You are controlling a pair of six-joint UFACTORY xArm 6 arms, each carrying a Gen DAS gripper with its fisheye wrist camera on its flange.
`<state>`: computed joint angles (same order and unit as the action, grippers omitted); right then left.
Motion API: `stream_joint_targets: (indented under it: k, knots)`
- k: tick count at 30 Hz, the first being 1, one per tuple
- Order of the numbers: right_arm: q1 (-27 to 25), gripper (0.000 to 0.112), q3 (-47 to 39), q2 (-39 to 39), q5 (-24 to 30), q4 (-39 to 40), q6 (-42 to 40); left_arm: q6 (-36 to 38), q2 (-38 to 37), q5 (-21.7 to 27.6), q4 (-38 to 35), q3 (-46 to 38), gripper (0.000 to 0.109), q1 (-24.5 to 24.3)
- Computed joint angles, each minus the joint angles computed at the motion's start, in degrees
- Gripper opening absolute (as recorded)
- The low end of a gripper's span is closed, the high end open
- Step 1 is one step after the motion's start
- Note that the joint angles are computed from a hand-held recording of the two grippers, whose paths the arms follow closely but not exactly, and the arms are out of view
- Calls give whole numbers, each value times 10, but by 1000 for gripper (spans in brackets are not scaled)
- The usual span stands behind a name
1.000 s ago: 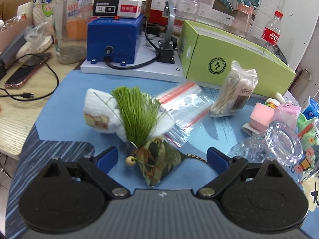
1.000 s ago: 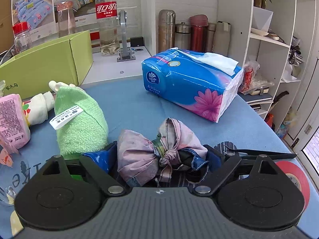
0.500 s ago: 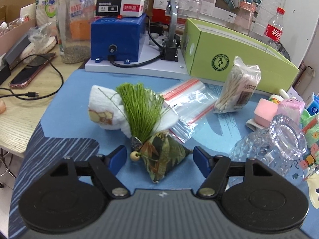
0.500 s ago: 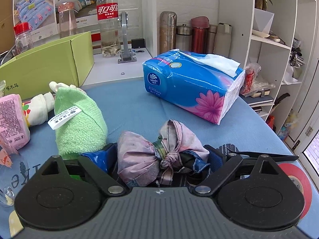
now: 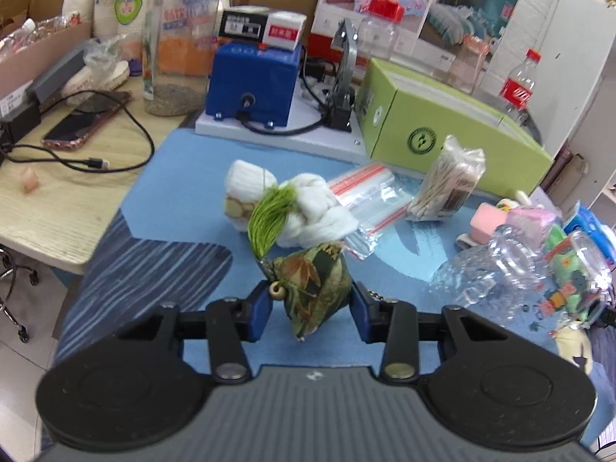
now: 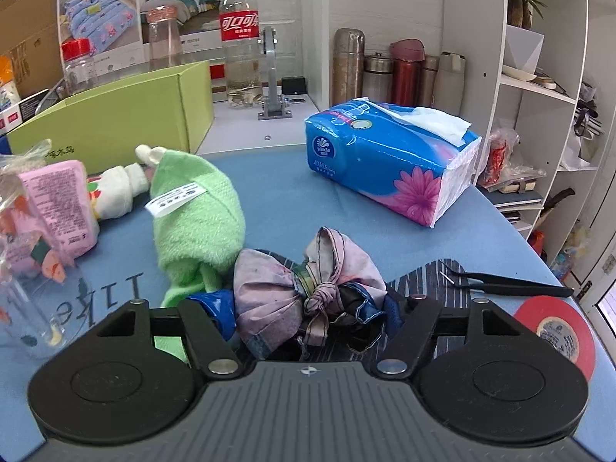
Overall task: Organize soft objects
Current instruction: 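Carry both items into the lime-green box and open both tools to release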
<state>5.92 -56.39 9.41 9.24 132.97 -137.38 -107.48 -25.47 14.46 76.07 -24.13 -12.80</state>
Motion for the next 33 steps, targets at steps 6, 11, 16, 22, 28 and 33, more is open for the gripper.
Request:
stream_joint_targets:
  k: [6,11,16,22,28,33]
  knots:
    - [0,55,58,-98,35,24,-42,-12,-39,-50,50,-20,42,30]
    - [20,56,30,-122,65,-45,14,-28,37,-87,109,-130,42,54]
    - [53,56,-99,-47,77,-166,130,19,145,-122,88,-272,42,69]
    - [102,56,-301,121,60,-467,435,283,301,-113,-165,-422,42,58]
    - [122,57,-426,241,69,-677,622,441,423,-84,-317,-523,42,50]
    - [126,60,-492,310,100,-850,769,514,479,-62,-384,-567,57,49]
